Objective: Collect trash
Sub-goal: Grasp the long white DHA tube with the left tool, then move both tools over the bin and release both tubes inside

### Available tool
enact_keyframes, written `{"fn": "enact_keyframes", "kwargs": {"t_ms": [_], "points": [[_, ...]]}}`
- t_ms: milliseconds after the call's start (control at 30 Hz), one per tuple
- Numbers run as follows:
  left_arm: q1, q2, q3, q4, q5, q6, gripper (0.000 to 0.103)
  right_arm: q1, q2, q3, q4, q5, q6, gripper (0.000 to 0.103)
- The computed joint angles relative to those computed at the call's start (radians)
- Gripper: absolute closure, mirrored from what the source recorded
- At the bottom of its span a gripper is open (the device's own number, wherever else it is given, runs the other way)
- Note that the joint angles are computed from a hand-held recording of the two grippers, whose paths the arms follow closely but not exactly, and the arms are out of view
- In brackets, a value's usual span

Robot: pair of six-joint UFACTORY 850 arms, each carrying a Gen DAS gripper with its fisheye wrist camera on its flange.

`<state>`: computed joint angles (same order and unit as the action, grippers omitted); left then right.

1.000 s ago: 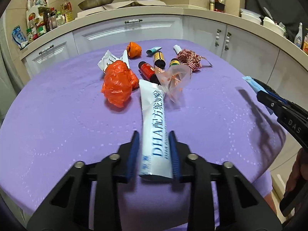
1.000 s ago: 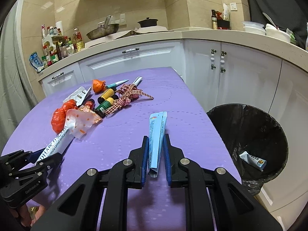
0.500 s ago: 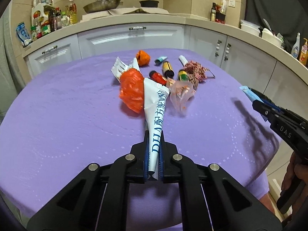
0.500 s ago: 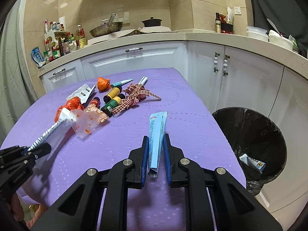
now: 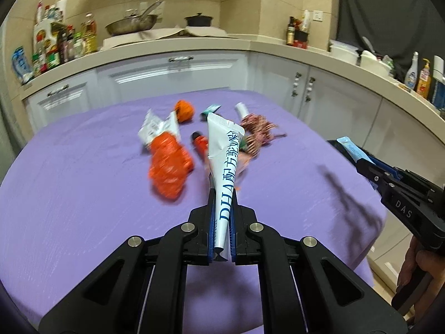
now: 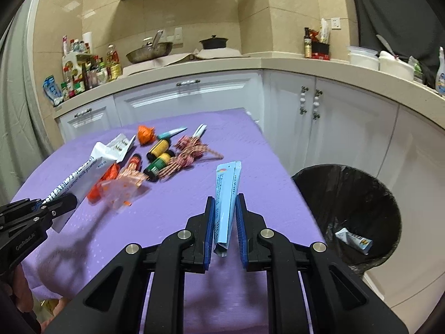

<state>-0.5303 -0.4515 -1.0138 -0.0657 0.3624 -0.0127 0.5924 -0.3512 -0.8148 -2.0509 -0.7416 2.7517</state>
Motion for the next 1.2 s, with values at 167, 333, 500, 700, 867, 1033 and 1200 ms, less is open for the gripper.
{"fn": "enact_keyframes", "kwargs": {"t_ms": [167, 333, 500, 700, 867, 1033, 1200], "points": [[-0.029, -0.025, -0.058, 0.107, -0.01, -0.079, 0.095, -0.025, 0.042, 0.041, 0.041, -0.036, -0.008, 0.087], [-0.07, -0.071, -0.138, 0.197, -0.028, -0.131, 0.095, -0.062, 0.084, 0.09, 0.09, -0.072, -0.018, 0.087], [-0.113, -0.129, -0.232, 0.312, -0.064, -0.216, 0.095, -0.107, 0.119, 0.135, 0.12, -0.097, -0.018, 0.087], [-0.165, -0.191, -0.331, 0.388, -0.088, -0.25, 0.095, -0.169, 0.145, 0.172, 0.119, -0.095, -0.005, 0.087], [-0.201, -0.256, -0.435, 0.473, -0.133, -0.326, 0.095, -0.217, 0.151, 0.188, 0.093, -0.081, 0.018, 0.087], [-0.229, -0.333, -0.55, 0.553, -0.192, -0.401, 0.095, -0.266, 0.136, 0.187, 0.046, -0.064, 0.055, 0.087], [-0.244, -0.405, -0.654, 0.776, -0.247, -0.621, 0.095, -0.306, 0.11, 0.174, 0.012, -0.048, 0.084, 0.087]]}}
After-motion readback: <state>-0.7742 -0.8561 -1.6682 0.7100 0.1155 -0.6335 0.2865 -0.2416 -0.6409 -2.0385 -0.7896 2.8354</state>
